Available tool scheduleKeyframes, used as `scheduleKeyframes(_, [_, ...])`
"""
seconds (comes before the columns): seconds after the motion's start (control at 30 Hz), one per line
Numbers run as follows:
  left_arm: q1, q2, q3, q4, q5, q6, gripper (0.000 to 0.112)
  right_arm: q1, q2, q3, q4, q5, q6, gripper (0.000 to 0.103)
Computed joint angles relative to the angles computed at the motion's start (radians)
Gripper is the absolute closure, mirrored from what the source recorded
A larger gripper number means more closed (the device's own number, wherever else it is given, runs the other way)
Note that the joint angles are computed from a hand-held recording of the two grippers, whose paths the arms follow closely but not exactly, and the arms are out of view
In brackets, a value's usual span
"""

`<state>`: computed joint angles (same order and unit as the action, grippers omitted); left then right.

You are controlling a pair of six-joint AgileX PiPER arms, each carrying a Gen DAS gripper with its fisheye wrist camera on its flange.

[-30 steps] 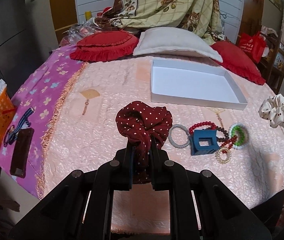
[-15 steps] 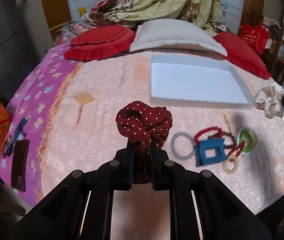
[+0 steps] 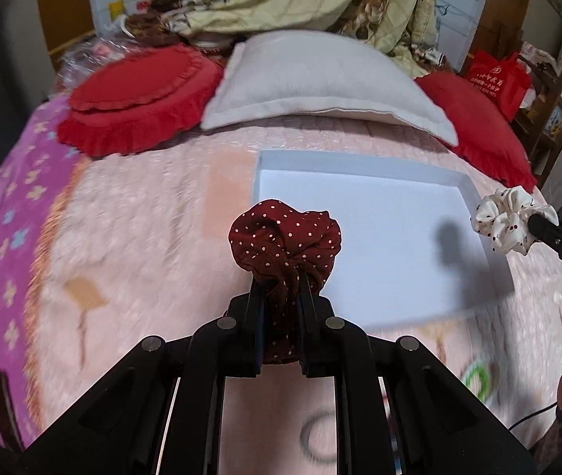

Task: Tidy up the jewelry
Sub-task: 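Carry both scrunchies to the white tray while the right tool lowers and releases its scrunchie, then lower the red scrunchie into the white tray and open the left tool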

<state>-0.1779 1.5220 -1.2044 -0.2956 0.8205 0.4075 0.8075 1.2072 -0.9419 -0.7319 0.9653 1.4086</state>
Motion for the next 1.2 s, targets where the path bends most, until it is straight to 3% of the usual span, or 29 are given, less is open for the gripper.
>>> scheduleKeyframes(0.17, [-0.069, 0.225, -0.193, 0.053, -0.020, -0.097, 0.101, -0.247, 0.120, -0.039, 0.104, -0.171, -0.215, 0.091])
scheduleKeyframes(0.37, [-0.106, 0.422, -0.373, 0.134, -0.023, -0.196, 0.100, -0.437, 0.219, -0.021, 0.232, -0.326, -0.372, 0.091])
scheduleKeyframes(0.5, [-0.107, 0.476, -0.415, 0.128, -0.033, -0.203, 0.091, -0.476, 0.264, -0.010, 0.244, -0.352, -0.383, 0.091])
scheduleKeyframes(0.57, [-0.101, 0.491, -0.431, 0.108, -0.024, -0.188, 0.084, -0.486, 0.279, -0.008, 0.252, -0.352, -0.383, 0.086])
scheduleKeyframes(0.63, [-0.090, 0.495, -0.435, 0.069, -0.020, -0.166, 0.078, -0.496, 0.277, 0.004, 0.259, -0.364, -0.382, 0.064])
scheduleKeyframes(0.67, [-0.083, 0.498, -0.442, 0.046, -0.011, -0.152, 0.077, -0.499, 0.267, 0.014, 0.254, -0.374, -0.374, 0.058])
scheduleKeyframes(0.87, [-0.056, 0.423, -0.375, -0.036, -0.020, -0.085, 0.063, -0.447, 0.214, 0.021, 0.170, -0.306, -0.298, 0.055])
scheduleKeyframes(1.03, [-0.033, 0.342, -0.322, -0.050, 0.006, -0.094, 0.062, -0.361, 0.142, 0.032, 0.122, -0.204, -0.247, 0.055])
scheduleKeyframes(1.2, [-0.007, 0.169, -0.168, -0.031, -0.001, -0.104, 0.062, -0.208, 0.027, 0.070, 0.093, -0.077, -0.156, 0.055])
